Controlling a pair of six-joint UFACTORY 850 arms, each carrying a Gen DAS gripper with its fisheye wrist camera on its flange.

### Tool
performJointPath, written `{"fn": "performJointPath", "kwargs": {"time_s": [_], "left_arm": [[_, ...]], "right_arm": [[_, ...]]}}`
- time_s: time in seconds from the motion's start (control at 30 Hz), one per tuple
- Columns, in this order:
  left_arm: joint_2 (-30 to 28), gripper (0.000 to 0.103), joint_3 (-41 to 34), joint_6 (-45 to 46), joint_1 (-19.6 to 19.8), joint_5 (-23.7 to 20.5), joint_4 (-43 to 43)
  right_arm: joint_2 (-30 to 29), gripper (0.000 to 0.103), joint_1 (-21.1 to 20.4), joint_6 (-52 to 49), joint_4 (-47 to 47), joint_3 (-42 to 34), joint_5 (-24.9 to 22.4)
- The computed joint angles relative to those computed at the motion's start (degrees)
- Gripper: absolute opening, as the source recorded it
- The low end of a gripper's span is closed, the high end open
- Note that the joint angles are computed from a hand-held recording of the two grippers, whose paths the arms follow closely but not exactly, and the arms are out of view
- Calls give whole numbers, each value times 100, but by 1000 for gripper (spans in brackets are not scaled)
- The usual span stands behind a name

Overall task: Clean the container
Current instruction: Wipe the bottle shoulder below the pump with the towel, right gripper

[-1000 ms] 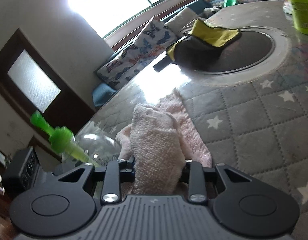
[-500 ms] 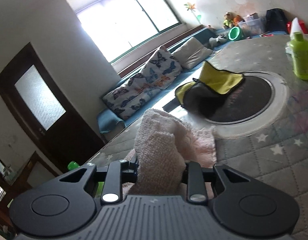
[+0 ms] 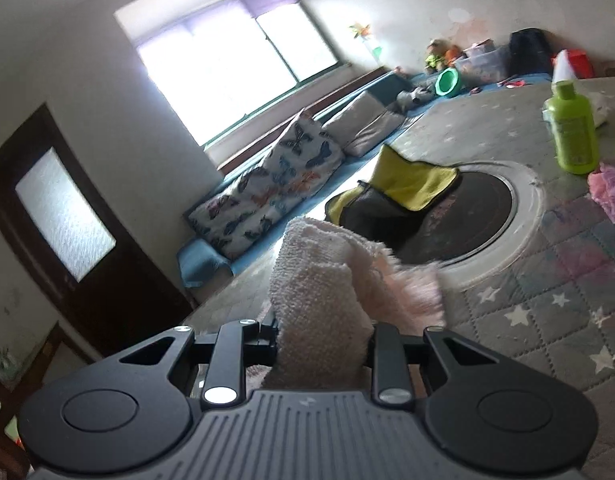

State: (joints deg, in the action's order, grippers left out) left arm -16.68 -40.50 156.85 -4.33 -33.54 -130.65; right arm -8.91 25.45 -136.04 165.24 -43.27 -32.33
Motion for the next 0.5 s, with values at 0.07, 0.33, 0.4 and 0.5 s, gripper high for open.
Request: {"fn": "performJointPath", "kwargs": {"time_s": [0.07, 0.33, 0.4, 0.5], "left_arm": [[10, 103, -12, -50, -46, 171, 1], [-1, 103, 5, 116, -75, 220, -133], [-3, 103, 13, 141, -77, 209, -157], [-7, 103, 24, 191, -84, 200, -204]], "right_arm": [[-105, 25, -16, 467, -470, -51, -159], [-724, 25, -40, 1661, -1649, -539, -679], [-896, 25, 4, 1754, -1775, -685, -556], [-1090, 26, 61, 1617, -1672, -785, -386]]}}
